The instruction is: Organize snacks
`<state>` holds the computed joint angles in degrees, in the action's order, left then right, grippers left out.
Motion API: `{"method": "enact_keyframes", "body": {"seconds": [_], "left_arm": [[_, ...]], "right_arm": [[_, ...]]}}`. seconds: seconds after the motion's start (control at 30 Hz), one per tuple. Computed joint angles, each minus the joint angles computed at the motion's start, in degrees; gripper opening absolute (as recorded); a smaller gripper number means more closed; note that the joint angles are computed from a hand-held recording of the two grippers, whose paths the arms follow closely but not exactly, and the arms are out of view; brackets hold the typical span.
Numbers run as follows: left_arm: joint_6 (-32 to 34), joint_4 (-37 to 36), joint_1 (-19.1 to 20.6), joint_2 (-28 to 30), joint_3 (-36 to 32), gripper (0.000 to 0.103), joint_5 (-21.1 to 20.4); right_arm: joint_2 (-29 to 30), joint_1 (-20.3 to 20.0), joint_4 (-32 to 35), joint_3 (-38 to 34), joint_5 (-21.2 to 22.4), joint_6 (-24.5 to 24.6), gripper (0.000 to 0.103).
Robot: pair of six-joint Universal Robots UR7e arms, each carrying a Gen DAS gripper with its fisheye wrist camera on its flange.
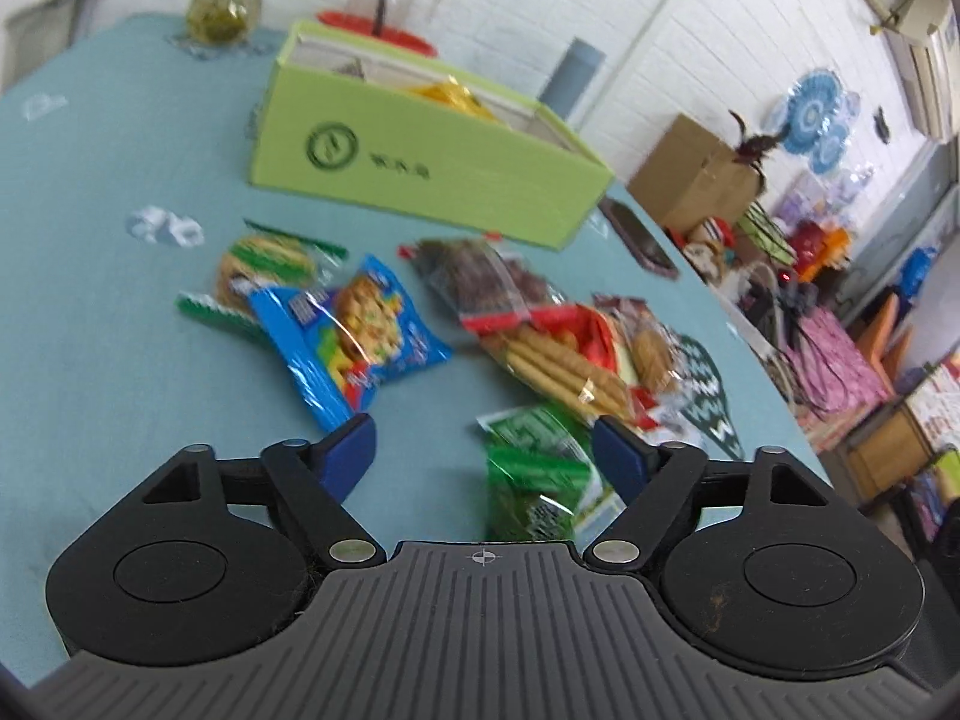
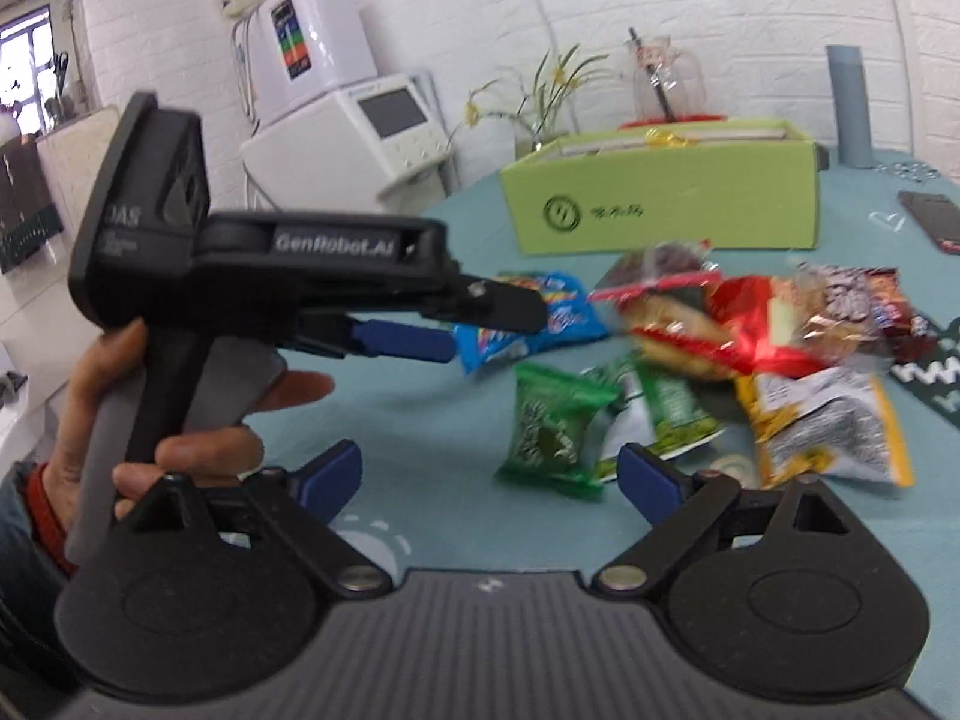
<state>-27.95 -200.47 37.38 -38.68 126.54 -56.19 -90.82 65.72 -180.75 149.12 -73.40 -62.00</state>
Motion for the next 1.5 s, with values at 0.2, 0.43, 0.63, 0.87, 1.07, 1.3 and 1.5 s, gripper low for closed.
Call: {"method": "enact_keyframes", "body": {"seconds": [0.2, 0.43, 0.63, 0.87, 1.07, 1.3, 1.5], "left_arm": [[0.78, 5.89, 0.95, -0.28, -1.19, 0.038, -2.25], [-1.00, 2.87, 0.76, -3.92, 4.73, 0.025, -2.42], [-1.51, 0.49, -1.13, -5.04, 7.03, 0.045, 1.91], [0.54, 2.00, -0.58, -3.35, 5.66, 0.037, -0.98], [1.22, 1.18, -0.79, -4.01, 5.85, 0.005, -3.33], [10.12, 5.86, 0.47, -3.10, -6.41, 0.007, -4.46], [20.82, 15.48, 5.39, 4.45, -28.74, 0.007, -7.65]], "right_arm": [[7.51, 4.83, -5.47, -2.64, -4.90, 1.65, 0.093], [8.07, 6.57, -0.68, -2.64, -5.70, -0.22, 0.093], [10.42, 7.57, -8.52, -1.65, -7.67, 0.95, 0.093], [12.48, 8.05, -10.44, -1.77, -9.44, 0.46, 0.071], [11.31, 8.03, -9.19, -2.72, -7.80, 0.57, 0.048], [9.99, 10.88, -7.84, -10.24, -5.30, 1.34, 0.051], [17.77, 15.19, -3.43, -28.85, -9.68, 4.10, 0.052]]}}
